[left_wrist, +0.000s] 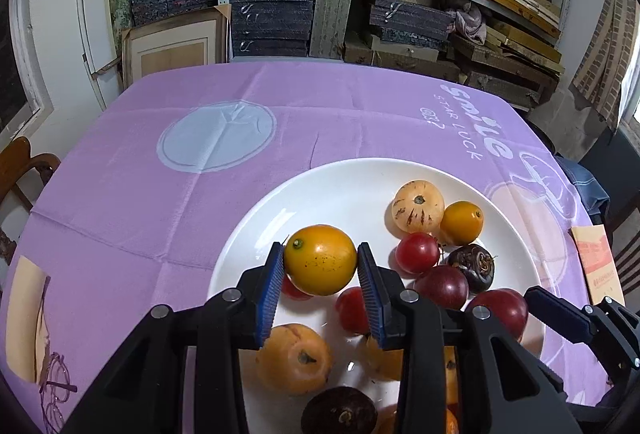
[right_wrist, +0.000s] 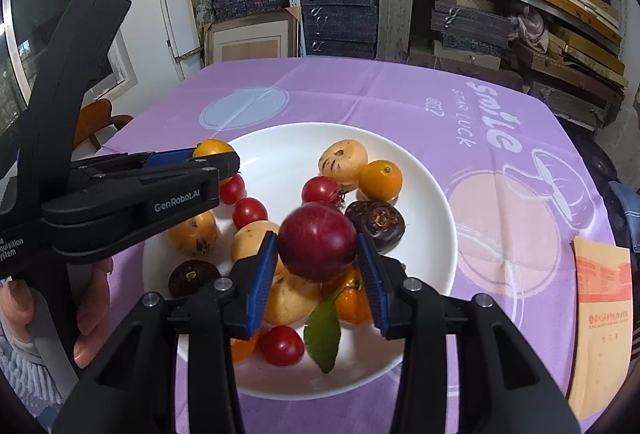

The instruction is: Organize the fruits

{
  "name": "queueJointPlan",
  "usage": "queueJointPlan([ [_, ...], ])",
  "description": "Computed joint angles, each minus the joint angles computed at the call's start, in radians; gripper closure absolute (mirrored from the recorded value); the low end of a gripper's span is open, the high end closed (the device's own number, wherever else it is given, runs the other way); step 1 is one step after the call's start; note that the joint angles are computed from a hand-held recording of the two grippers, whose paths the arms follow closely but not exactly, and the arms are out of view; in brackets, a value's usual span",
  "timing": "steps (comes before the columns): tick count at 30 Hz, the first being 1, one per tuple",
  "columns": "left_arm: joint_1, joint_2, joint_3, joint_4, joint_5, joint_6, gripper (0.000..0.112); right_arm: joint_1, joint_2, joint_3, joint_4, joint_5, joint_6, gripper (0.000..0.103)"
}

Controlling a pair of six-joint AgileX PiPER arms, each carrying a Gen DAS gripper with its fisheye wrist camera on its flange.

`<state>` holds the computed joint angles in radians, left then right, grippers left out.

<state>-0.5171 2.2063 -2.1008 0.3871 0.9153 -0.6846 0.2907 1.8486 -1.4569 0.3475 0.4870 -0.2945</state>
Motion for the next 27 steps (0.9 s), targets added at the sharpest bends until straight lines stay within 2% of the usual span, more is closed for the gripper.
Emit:
queueJointPlan([
  [7, -0.015, 0.039, -0.04, 0.031, 0.005, -0.005, 0.074, -0.027, 0.01, 0.002, 0.076, -0.019, -0.079, 0.059],
  [8, -0.02, 0.037, -0.037, 0.05, 0.005, -0.012, 0.071, -0.031, 0.002, 0.012, 0.1, -0.022, -0.097, 0.059],
  [10, -0.037, 0.021, -0.016, 0.101, -0.009, -0.037, 0.058, -0.04, -0.015, 0.033, 0.132, -0.026, -0.126, 0.059],
  [15, -0.05, -0.044, 0.057, 0.12, -0.034, -0.066, 0.058, -0.046, -0.079, 0.097, 0.152, -0.048, -0.145, 0.058],
  [22, -0.085, -0.253, 0.359, 0.238, -0.129, -0.215, 0.057, -0.054, -0.216, 0.231, 0.195, -0.089, -0.177, 0.057],
  [25, -0.109, -0.372, 0.543, 0.309, -0.166, -0.327, 0.054, -0.05, -0.312, 0.339, 0.235, -0.134, -0.206, 0.05],
  [27, -0.132, -0.455, 0.683, 0.375, -0.183, -0.428, 0.051, -0.04, -0.377, 0.42, 0.235, -0.18, -0.206, 0.04],
])
